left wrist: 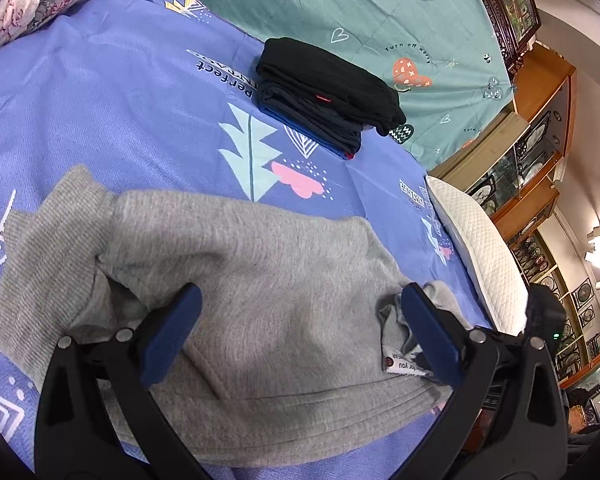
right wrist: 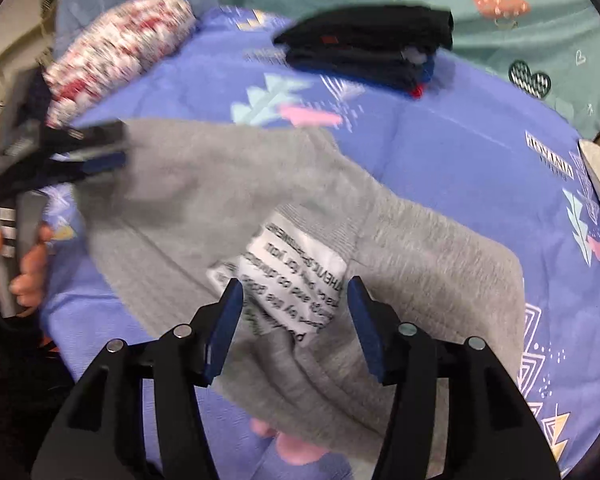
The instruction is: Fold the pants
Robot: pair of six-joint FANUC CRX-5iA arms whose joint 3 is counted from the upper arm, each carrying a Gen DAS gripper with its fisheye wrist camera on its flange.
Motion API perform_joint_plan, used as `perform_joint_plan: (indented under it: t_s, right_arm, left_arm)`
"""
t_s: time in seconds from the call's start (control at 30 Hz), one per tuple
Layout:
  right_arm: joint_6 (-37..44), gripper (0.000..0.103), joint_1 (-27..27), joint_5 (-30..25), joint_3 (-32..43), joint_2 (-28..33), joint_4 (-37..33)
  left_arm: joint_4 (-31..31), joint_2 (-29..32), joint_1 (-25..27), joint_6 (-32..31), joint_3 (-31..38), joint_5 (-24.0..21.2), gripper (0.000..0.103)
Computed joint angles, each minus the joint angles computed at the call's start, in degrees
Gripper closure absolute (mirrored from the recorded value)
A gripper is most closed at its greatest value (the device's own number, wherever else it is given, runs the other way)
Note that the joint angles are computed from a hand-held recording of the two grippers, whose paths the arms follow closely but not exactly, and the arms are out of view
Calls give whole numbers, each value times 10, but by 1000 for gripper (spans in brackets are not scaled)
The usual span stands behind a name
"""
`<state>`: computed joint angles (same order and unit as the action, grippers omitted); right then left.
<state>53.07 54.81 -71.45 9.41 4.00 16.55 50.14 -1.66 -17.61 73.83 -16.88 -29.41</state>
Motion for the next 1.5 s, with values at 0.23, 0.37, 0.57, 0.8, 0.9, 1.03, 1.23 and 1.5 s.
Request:
perform_joint_plan:
  t_s: [0.23, 0.37, 0.57, 0.8, 0.9, 1.03, 1.23, 1.5]
  right_arm:
    - [-7, 90, -35, 34, 6, -32, -33]
    - [7, 97, -25, 42, 36, -39, -43]
    - [40, 97, -11, -18, 61, 20, -77]
    - [35, 99, -11, 51, 31, -19, -79]
    - [82, 103, -12, 71, 59, -15, -121]
    - [68, 103, 26, 22, 54, 7, -17]
    - [26, 60, 40, -60, -4, -21, 67]
    - [49, 94, 25, -42, -9, -17, 49]
  left_arm:
    - [29, -2, -1, -23, -11, 5, 2]
    - [27, -3, -1, -21, -11, 5, 2]
    - [31, -4, -2, -24, -13, 6, 2]
    - [26, -3, -1, -19, -10, 3, 2]
    - [30, -5, -1, -20, -13, 4, 2]
    - [34, -7, -2, -25, -15, 5, 2]
    - [55, -6, -2, -38, -21, 6, 2]
    - [39, -6, 0, -26, -16, 3, 2]
